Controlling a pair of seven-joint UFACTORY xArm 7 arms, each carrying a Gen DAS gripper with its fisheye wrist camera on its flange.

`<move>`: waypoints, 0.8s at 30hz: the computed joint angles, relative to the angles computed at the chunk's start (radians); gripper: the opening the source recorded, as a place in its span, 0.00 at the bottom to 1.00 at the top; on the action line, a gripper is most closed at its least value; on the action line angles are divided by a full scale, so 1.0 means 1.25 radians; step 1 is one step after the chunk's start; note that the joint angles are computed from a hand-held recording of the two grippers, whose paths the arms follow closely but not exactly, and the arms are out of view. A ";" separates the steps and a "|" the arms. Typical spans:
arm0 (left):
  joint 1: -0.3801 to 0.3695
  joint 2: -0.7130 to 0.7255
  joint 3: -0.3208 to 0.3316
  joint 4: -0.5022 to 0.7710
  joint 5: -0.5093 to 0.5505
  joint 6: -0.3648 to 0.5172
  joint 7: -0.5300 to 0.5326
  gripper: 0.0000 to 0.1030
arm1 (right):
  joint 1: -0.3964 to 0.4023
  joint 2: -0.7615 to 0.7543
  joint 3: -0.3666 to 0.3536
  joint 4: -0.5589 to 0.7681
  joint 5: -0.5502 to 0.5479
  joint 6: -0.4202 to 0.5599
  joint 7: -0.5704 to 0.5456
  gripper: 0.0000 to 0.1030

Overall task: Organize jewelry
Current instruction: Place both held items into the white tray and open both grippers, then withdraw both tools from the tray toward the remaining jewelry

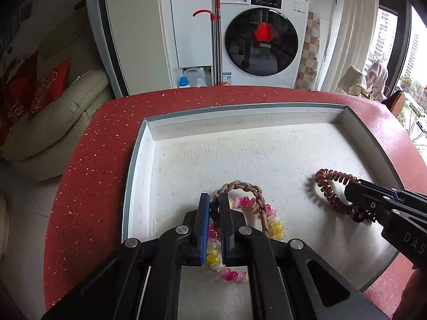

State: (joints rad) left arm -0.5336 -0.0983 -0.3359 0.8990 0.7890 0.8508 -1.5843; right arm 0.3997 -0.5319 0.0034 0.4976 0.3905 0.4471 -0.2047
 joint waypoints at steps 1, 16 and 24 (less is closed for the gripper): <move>-0.001 0.004 -0.002 0.005 0.002 0.009 0.001 0.24 | -0.001 0.002 0.001 0.000 -0.003 0.003 0.000 0.13; -0.018 -0.015 -0.014 0.017 0.017 0.053 -0.002 0.24 | -0.002 -0.140 -0.034 -0.024 0.032 0.044 0.017 0.51; -0.006 -0.043 -0.022 0.003 0.002 0.047 0.005 0.25 | -0.019 -0.224 -0.046 -0.051 0.027 0.096 0.045 0.52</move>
State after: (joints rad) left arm -0.5415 -0.1515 -0.3640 0.9032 0.7918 0.9094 -1.5782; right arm 0.3757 -0.8116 -0.0537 0.4333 0.4239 0.5667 -0.1482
